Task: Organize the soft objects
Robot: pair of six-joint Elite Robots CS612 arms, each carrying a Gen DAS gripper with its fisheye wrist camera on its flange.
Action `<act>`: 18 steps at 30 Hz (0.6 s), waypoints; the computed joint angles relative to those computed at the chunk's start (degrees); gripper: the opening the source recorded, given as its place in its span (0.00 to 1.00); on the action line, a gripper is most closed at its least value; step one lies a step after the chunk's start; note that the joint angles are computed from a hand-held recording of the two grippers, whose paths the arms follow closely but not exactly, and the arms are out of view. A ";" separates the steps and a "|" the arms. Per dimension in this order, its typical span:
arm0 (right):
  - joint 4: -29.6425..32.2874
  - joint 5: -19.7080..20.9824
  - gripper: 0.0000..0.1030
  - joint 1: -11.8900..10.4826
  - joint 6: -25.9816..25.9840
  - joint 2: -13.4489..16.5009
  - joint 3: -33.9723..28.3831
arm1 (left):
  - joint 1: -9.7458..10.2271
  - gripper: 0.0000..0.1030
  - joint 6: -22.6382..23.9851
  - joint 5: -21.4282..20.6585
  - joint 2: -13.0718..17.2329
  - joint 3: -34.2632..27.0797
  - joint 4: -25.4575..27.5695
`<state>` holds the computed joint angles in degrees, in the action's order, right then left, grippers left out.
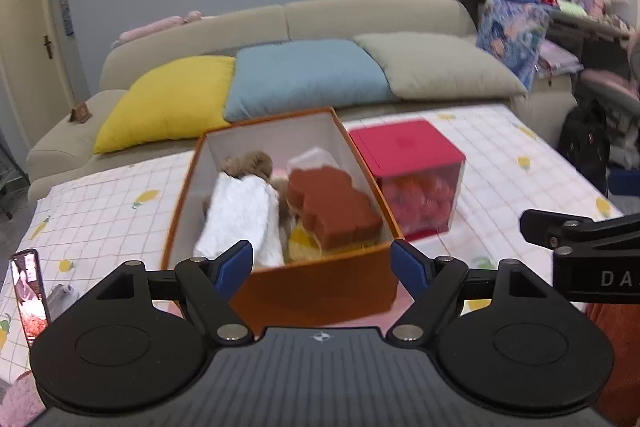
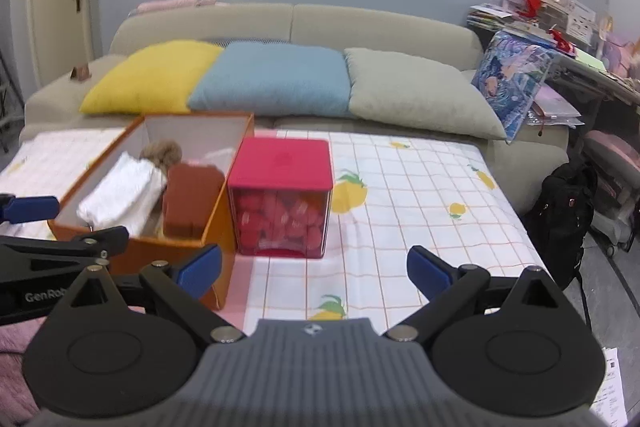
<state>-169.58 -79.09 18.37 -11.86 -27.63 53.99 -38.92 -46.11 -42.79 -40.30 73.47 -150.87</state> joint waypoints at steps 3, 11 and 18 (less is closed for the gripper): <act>2.11 0.39 0.94 -0.23 1.37 0.44 -0.87 | -0.02 0.89 0.56 -1.02 0.17 -0.43 1.25; 3.75 -0.50 0.94 -0.55 4.34 0.80 -1.54 | -0.04 0.89 0.96 -2.22 0.13 -0.64 1.57; 2.69 -0.68 0.94 -0.49 4.08 0.70 -1.19 | 0.03 0.89 1.91 -2.66 0.13 -0.45 0.40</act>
<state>-166.89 -79.77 17.89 -7.78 -26.93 52.79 -38.89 -44.20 -45.45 -40.17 73.02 -150.47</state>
